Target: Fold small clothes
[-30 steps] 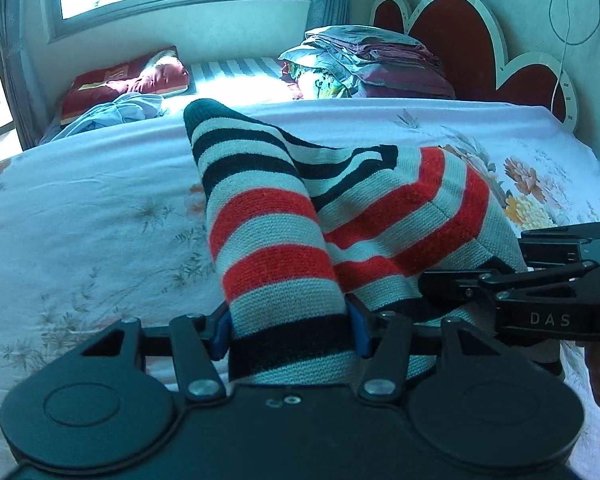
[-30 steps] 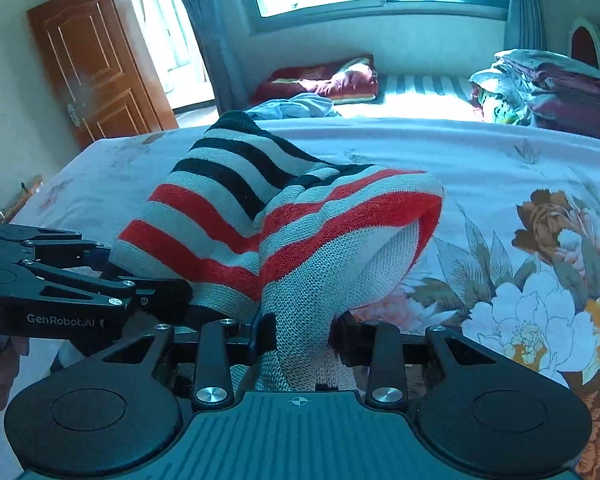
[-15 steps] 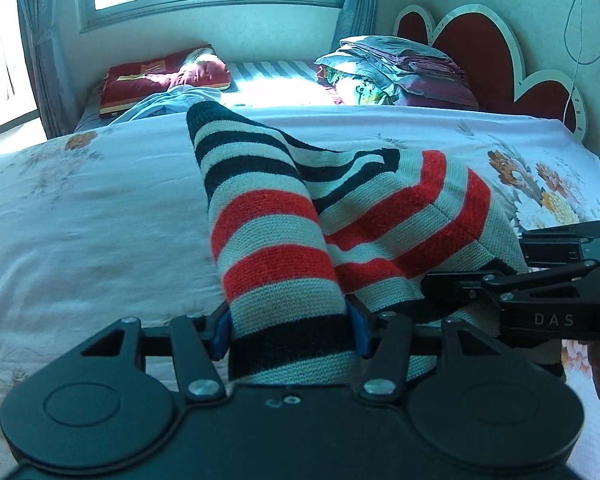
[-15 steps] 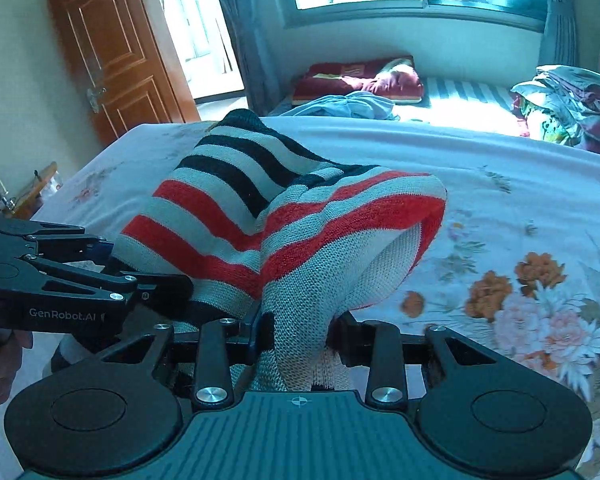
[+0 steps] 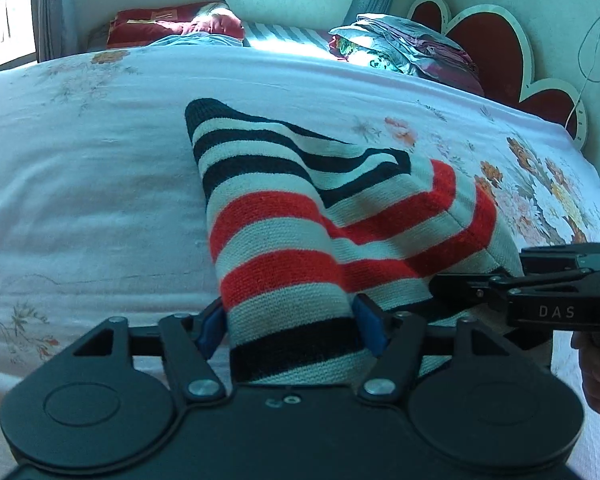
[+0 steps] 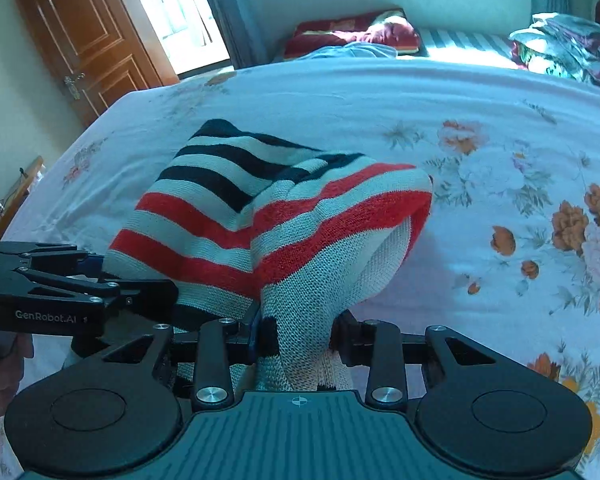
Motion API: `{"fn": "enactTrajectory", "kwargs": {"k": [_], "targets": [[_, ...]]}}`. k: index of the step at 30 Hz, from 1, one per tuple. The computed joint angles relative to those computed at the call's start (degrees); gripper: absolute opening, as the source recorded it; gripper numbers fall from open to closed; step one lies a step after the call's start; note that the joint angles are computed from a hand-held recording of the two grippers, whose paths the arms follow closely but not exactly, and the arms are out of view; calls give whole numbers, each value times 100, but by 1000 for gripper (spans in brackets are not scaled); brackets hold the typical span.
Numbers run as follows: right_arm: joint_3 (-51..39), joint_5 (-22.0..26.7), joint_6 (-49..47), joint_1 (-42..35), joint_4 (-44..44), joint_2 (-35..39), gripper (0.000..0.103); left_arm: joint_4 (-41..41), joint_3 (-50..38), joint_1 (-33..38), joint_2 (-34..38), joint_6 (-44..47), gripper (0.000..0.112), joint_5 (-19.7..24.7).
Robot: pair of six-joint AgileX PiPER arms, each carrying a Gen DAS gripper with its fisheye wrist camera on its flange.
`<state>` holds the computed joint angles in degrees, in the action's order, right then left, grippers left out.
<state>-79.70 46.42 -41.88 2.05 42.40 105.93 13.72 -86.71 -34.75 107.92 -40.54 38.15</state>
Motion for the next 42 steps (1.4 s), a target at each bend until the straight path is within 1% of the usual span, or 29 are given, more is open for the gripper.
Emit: {"fn": "enactTrajectory", "kwargs": {"k": [1, 4, 6, 8, 9, 11, 12, 13, 14, 15, 16, 17, 18, 19, 20, 21, 22, 23, 24, 25, 27, 29, 30, 33, 35, 39, 41, 42], "targets": [[51, 20, -29, -62, 102, 15, 36, -38, 48, 38, -1, 20, 80, -69], [91, 52, 33, -155, 258, 80, 36, -361, 336, 183, -91, 316, 82, -436], [141, 6, 97, -155, 289, 76, 36, -487, 461, 247, -119, 448, 84, -592], [221, -32, 91, -172, 365, 52, 37, -581, 530, 292, -121, 506, 90, -693], [253, -30, 112, -188, 399, 38, 40, -634, 595, 330, -135, 556, 91, -758], [281, -19, 226, -242, 409, 20, 51, -655, 640, 363, -173, 623, 95, -772], [337, -102, 365, -245, 288, -56, 63, -643, 675, 376, -228, 675, 96, -770], [386, -201, 491, -267, 157, -149, 67, -628, 737, 387, -336, 764, 93, -779], [475, -272, 449, -318, 155, -287, 67, -735, 852, 429, -476, 962, 82, -874], [580, -442, 383, -330, 131, -455, 67, -1071, 873, 516, -568, 1364, 73, -890], [691, -723, 319, -281, 45, -647, 63, -1276, 817, 575, -625, 1600, 60, -855], [728, -923, 236, -223, -9, -776, 58, -1252, 695, 590, -626, 1650, 52, -787], [692, -1065, 220, -154, -81, -838, 44, -999, 506, 558, -580, 1535, 49, -673], [592, -1183, 312, -53, -234, -849, 36, -632, 253, 490, -491, 1363, 48, -527], [454, -1230, 357, 35, -334, -808, 33, -493, 57, 461, -414, 1343, 47, -475], [283, -1197, 420, 110, -439, -722, 28, -576, -144, 467, -315, 1507, 46, -443], [76, -1084, 493, 183, -536, -599, 22, -701, -376, 466, -176, 1714, 43, -344], [-80, -987, 546, 239, -608, -494, 21, -833, -618, 465, -13, 1917, 39, -194], [-206, -981, 632, 336, -783, -381, 20, -1083, -898, 472, 199, 2232, 38, 23], [-321, -998, 874, 457, -1159, -264, 20, -1121, -1122, 452, 389, 2378, 38, 209], [-472, -1029, 1352, 601, -1818, 9, 20, -875, -1336, 374, 651, 2372, 37, 426], [-503, -1007, 1396, 529, -1866, 246, 14, -829, -1139, 373, 658, 2378, 38, 201], [-474, -1040, 1395, 495, -1862, 297, 10, -846, -1035, 383, 633, 2387, 38, 99], [-373, -1077, 1134, 367, -1597, 327, 9, -759, -955, 354, 613, 2334, 38, 18], [-342, -1115, 1127, 397, -1695, 305, 9, -731, -863, 365, 574, 2329, 38, -64], [-374, -1133, 1251, 455, -1840, 294, 9, -587, -874, 327, 559, 2241, 38, -20], [-274, -1164, 1301, 420, -1732, 144, 10, -384, -960, 249, 555, 2136, 38, 129], [-148, -1194, 1200, 360, -1512, -3, 9, -215, -964, 186, 497, 2016, 37, 216]]}}
